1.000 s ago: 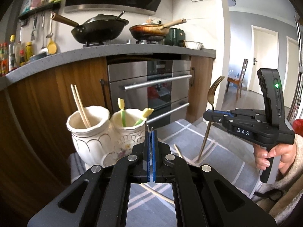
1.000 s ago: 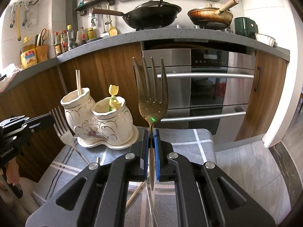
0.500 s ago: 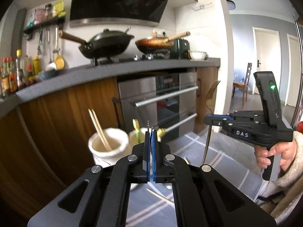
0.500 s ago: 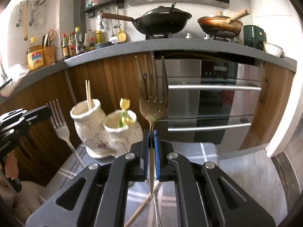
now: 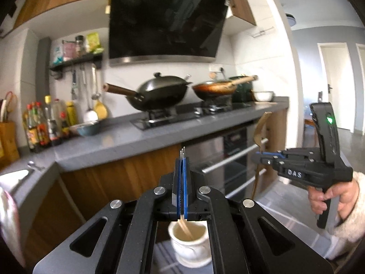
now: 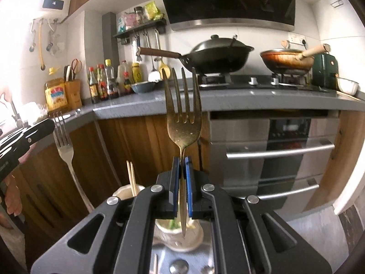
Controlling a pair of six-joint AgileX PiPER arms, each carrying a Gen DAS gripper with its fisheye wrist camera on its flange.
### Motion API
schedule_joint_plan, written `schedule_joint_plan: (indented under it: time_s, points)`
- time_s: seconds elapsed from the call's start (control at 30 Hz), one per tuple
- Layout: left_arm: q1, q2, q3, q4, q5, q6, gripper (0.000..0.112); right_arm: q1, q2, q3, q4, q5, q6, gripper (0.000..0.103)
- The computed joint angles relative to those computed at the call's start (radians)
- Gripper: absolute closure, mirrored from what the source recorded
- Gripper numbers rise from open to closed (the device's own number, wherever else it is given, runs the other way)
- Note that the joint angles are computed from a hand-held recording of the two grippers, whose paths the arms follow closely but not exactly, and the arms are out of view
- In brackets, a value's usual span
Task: Organize utensils
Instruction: 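Lift both forks and carry them up over the ceramic holder's cups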
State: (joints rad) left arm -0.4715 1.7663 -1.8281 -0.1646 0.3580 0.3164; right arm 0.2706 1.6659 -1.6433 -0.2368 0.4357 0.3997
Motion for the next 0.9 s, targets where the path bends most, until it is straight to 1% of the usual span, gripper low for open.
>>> schedule_joint_plan:
  time_s: [0.07,0.17,0.27,0.4,0.5,0.7,0.9]
  points:
    - [0.000,0.021,-0.043,0.079,0.001,-0.068,0.110,0.004,0.032,-0.040,0.005,-0.003,-0.003,0.098]
    - [-0.007,0.057,-0.089,0.260,-0.009,-0.216,0.110,0.013,0.080,-0.079,-0.018,-0.015,0.021,0.098]
    - [-0.004,0.098,-0.122,0.353,0.000,-0.299,0.110,0.015,0.125,-0.098,-0.028,-0.029,0.033,0.098]
    - [0.005,0.152,-0.144,0.350,0.026,-0.300,0.110,0.023,0.160,-0.084,-0.073,-0.054,0.067,0.098]
    - [0.004,0.181,-0.126,0.385,0.028,-0.329,0.110,0.021,0.190,-0.069,-0.103,-0.064,0.101,0.098]
    - [-0.014,0.231,-0.097,0.439,0.024,-0.357,0.110,-0.002,0.228,-0.041,-0.052,-0.076,0.087,0.098]
    - [-0.017,0.247,-0.060,0.394,0.012,-0.325,0.110,-0.014,0.243,-0.005,-0.004,-0.088,0.062,0.098]
